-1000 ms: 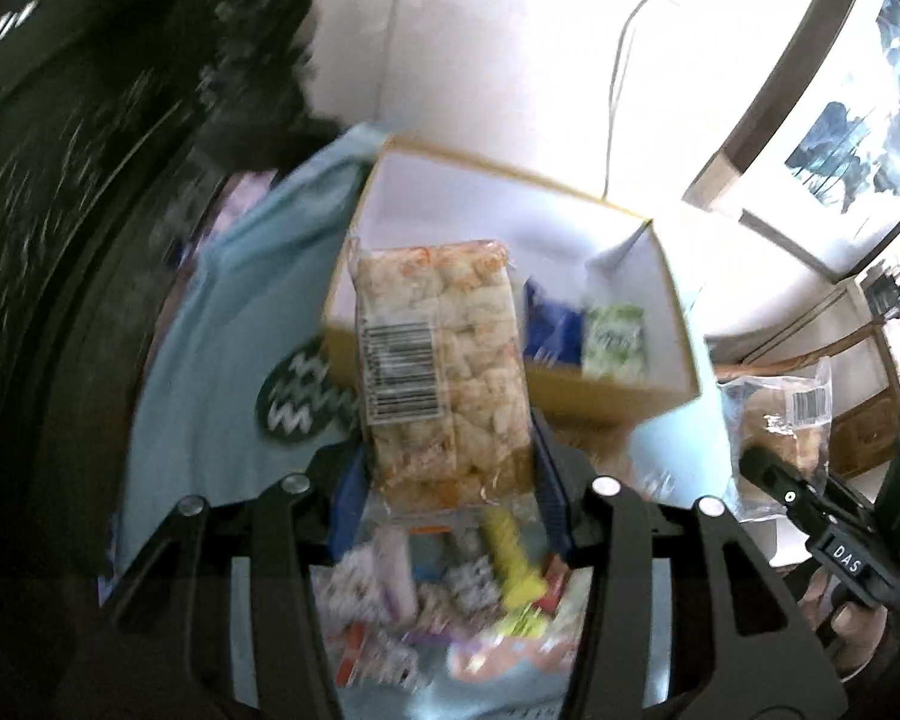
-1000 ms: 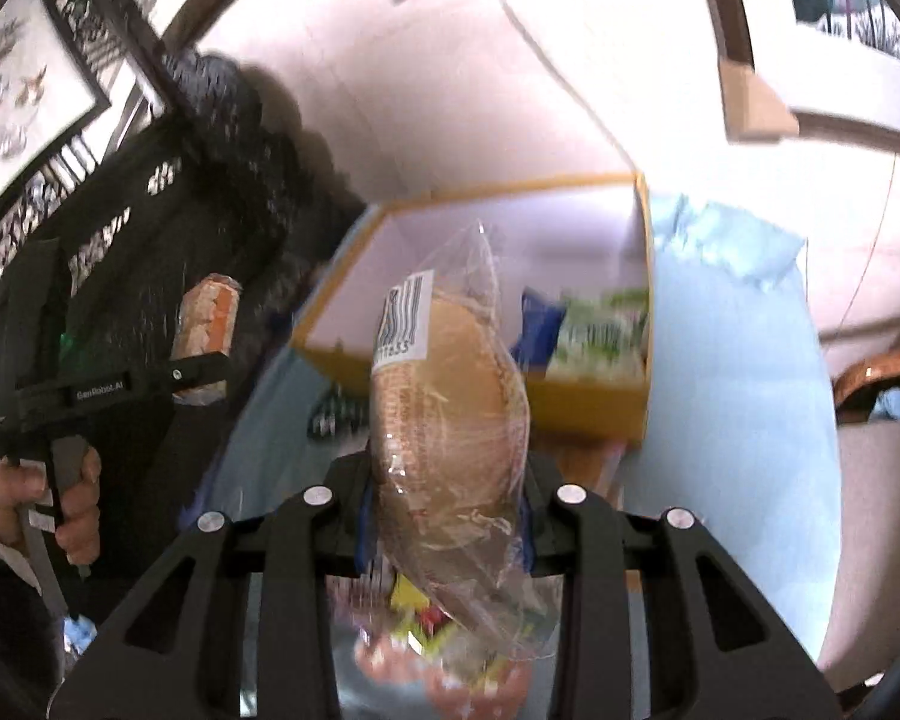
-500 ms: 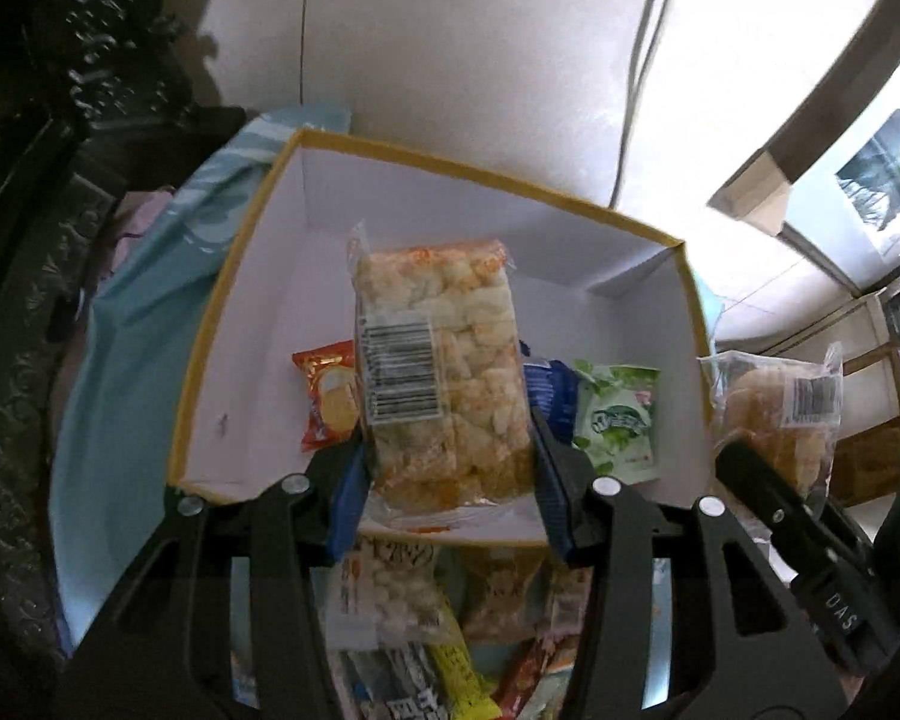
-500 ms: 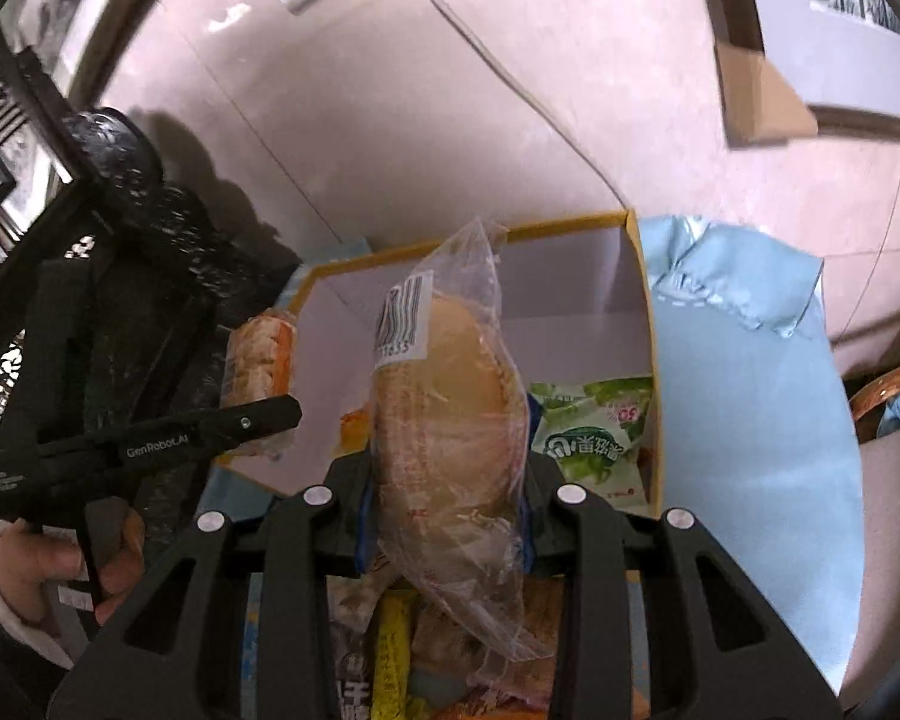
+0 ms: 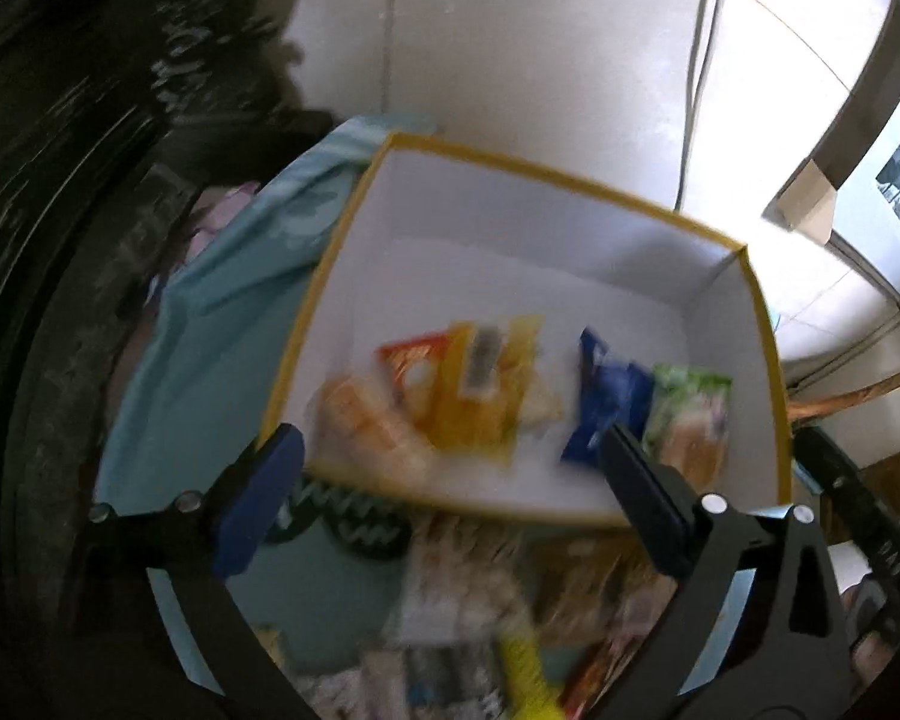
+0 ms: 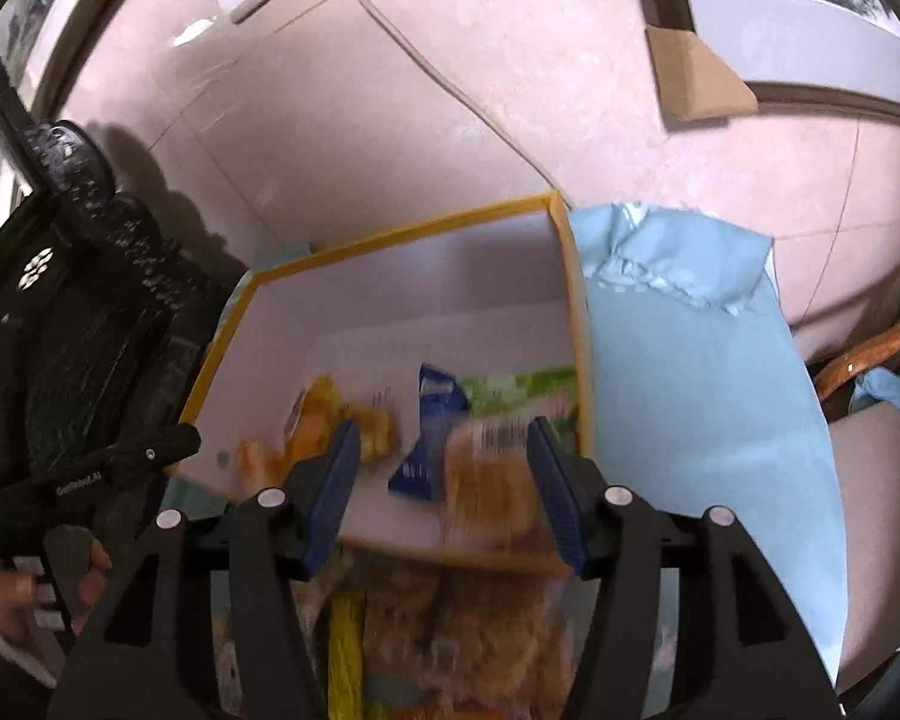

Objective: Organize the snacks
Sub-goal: 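Carry the cracker pack with left tool while right tool carries bread roll into box, open both, then grasp the blue-and-white snack bag in the pile with the left tool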

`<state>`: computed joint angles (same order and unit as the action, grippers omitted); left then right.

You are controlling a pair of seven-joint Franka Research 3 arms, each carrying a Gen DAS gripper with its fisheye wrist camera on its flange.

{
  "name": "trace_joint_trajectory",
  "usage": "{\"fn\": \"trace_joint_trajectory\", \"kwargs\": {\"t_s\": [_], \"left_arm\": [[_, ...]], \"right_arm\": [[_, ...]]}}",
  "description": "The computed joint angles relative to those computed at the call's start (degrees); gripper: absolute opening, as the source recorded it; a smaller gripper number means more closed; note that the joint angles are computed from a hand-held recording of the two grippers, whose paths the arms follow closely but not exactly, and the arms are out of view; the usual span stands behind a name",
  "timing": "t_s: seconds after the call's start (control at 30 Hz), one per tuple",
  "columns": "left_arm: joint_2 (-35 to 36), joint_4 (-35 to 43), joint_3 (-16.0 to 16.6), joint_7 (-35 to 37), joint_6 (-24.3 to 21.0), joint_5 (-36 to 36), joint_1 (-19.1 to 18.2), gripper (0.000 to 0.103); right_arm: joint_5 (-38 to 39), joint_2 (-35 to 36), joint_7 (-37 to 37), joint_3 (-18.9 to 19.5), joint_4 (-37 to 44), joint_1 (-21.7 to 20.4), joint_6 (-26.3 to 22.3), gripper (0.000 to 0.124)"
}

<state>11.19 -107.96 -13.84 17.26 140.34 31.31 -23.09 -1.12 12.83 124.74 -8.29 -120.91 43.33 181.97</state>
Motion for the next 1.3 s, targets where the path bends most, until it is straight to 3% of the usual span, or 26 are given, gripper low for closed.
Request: {"fn": "trace_joint_trajectory", "kwargs": {"t_s": [0.07, 0.2, 0.3, 0.4, 0.63, 0.8, 0.93, 1.0, 1.07, 1.13, 1.17, 1.2, 1.23, 1.3], "left_arm": [[-3.9, -5.4, -0.6, -0.6, 0.8, -1.7, 0.2, 0.1], [-9.9, -14.4, -2.5, -1.2, 1.1, -6.2, 0.2, 0.1], [-13.5, -20.7, -3.8, -0.3, 1.5, -10.9, -0.4, 0.1], [-15.6, -25.0, -4.7, -0.7, 0.6, -14.3, -1.1, 0.1], [-17.3, -30.1, -5.6, -1.9, 1.2, -17.8, -2.4, 0.1], [-15.8, -30.4, -5.6, -0.9, 1.7, -18.1, -2.9, 0.1], [-13.0, -29.4, -5.2, 0.8, 2.9, -18.9, -2.7, 0.1], [-11.2, -28.7, -4.8, 0.2, 3.0, -18.7, -2.2, 0.101], [-11.2, -30.9, -4.3, -0.2, 8.5, -19.8, -1.6, 0.1], [-11.7, -33.3, -4.0, 1.5, 14.5, -23.1, -1.1, 0.089], [-12.5, -34.8, -3.9, 2.9, 17.7, -25.1, -1.0, 0.072], [-13.1, -35.9, -3.8, 5.4, 20.0, -28.1, -1.1, 0.04], [-13.8, -36.5, -3.7, 7.8, 20.4, -31.3, -1.4, 0.032], [-15.2, -36.5, -3.9, 6.0, 18.0, -29.4, -1.1, 0.017]], "right_arm": [[0.1, -3.0, 0.6, -0.6, -4.9, 0.9, 1.7, 0.058], [-5.2, -6.9, 6.6, -7.2, -11.6, 7.6, 1.9, 0.058], [-9.9, -9.2, 11.4, -7.4, -15.7, 8.0, 1.3, 0.059], [-3.5, -10.6, 7.0, -1.4, -18.9, 4.1, 0.8, 0.059], [-2.4, -12.7, 7.5, 4.9, -22.6, 0.1, 0.2, 0.064], [4.7, -14.3, 2.1, 8.6, -24.5, -1.8, 0.2, 0.065], [-1.0, -15.6, 7.1, 13.2, -25.9, -7.3, -0.2, 0.065], [-0.1, -16.3, 6.5, 14.5, -26.9, -8.4, 0.1, 0.065], [-0.2, -17.0, 7.0, 16.7, -27.8, -10.5, 0.1, 0.065], [-3.0, -17.5, 9.6, 20.7, -28.3, -14.8, -0.1, 0.065], [-4.7, -17.8, 11.1, 23.0, -28.5, -17.4, -0.4, 0.065], [-4.5, -17.9, 10.8, 23.9, -28.7, -18.2, -0.6, 0.065], [-3.9, -17.8, 10.3, 24.3, -28.8, -18.5, -0.5, 0.065], [-2.3, -17.5, 9.0, 24.5, -28.7, -18.5, -0.6, 0.065]]}}
